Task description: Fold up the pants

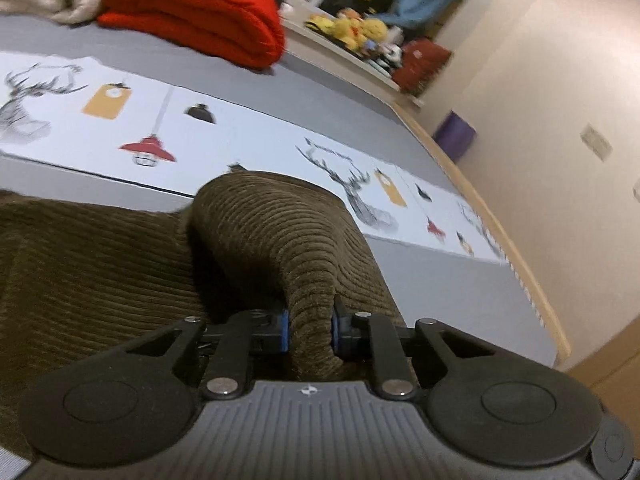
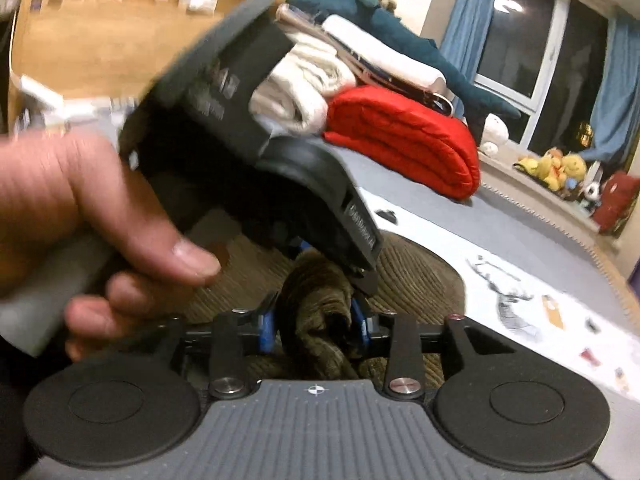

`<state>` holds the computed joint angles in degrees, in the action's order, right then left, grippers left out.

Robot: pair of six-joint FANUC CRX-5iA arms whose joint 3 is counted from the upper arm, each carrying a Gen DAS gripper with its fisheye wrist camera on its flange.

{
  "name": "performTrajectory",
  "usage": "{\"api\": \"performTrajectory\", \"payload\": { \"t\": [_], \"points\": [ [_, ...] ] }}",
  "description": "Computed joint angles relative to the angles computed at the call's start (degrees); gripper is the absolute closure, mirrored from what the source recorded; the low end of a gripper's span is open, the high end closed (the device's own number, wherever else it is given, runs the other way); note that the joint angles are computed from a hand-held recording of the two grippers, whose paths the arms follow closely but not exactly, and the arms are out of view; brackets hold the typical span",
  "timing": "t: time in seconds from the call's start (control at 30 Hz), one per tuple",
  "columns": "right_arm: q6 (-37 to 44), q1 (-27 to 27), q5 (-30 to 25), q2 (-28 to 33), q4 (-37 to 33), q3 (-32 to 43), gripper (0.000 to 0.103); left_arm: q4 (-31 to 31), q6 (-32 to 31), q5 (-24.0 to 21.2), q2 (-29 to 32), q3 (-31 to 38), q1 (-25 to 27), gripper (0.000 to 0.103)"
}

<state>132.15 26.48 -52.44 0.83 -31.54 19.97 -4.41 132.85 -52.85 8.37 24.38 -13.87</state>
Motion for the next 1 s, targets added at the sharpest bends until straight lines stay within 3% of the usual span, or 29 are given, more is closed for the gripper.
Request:
{"api": "performTrajectory", "payload": {
  "t": [0.1,0.2,0.27,0.33,0.37,0.43,0.5,0.57,0.73,0.9,1.0],
  "points": [
    [-3.73,-4.87,-7.26,2.91,-8.96,6.43,0.047,-1.69,0.21,-0.77,-3.01,-0.57,1.38,0.085],
    [-12.0,-10.51,-15.47,7.89,-19.36,14.43,0.039,-7.82,0.09,-1.94,-7.24,-0.44,2.34,0.085],
    [-18.48,-11.7,-16.75,10.25,-20.89,17.37,0.039,-12.49,0.74,-2.63,-10.44,-1.46,3.17,0.085],
    [-24.81,-11.94,-17.72,12.65,-19.69,19.66,0.038,-15.98,1.72,-6.3,-13.3,-2.5,4.52,0.083],
    [-29.28,-11.14,-18.77,14.26,-16.86,21.35,0.037,-16.71,3.43,-9.06,-14.08,-2.74,5.43,0.079],
    [-35.16,-10.16,-22.04,17.3,-13.74,24.28,0.037,-23.18,10.38,-15.83,-14.82,-1.91,4.53,0.041],
    [-38.68,-9.19,-23.73,19.38,-11.98,26.01,0.037,-28.7,16.99,-18.11,-16.2,-2.34,3.23,0.032],
    [-39.78,-8.13,-24.91,20.89,-10.81,27.04,0.037,-28.69,18.1,-19.81,-15.76,-1.47,4.24,0.026],
    [-41.91,-5.96,-28.65,24.38,-7.93,30.49,0.028,-22.06,9.56,-29.56,-6.11,6.58,8.36,0.002],
    [-46.91,-4.64,-31.44,27.22,-5.85,33.14,0.026,-16.26,9.1,-35.27,-0.44,7.67,11.8,0.002],
    [-48.73,-4.39,-32.85,28.63,-5.91,34.17,0.026,-10.36,8.85,-31.81,-0.84,3.39,14.92,0.001]
  ]
}}
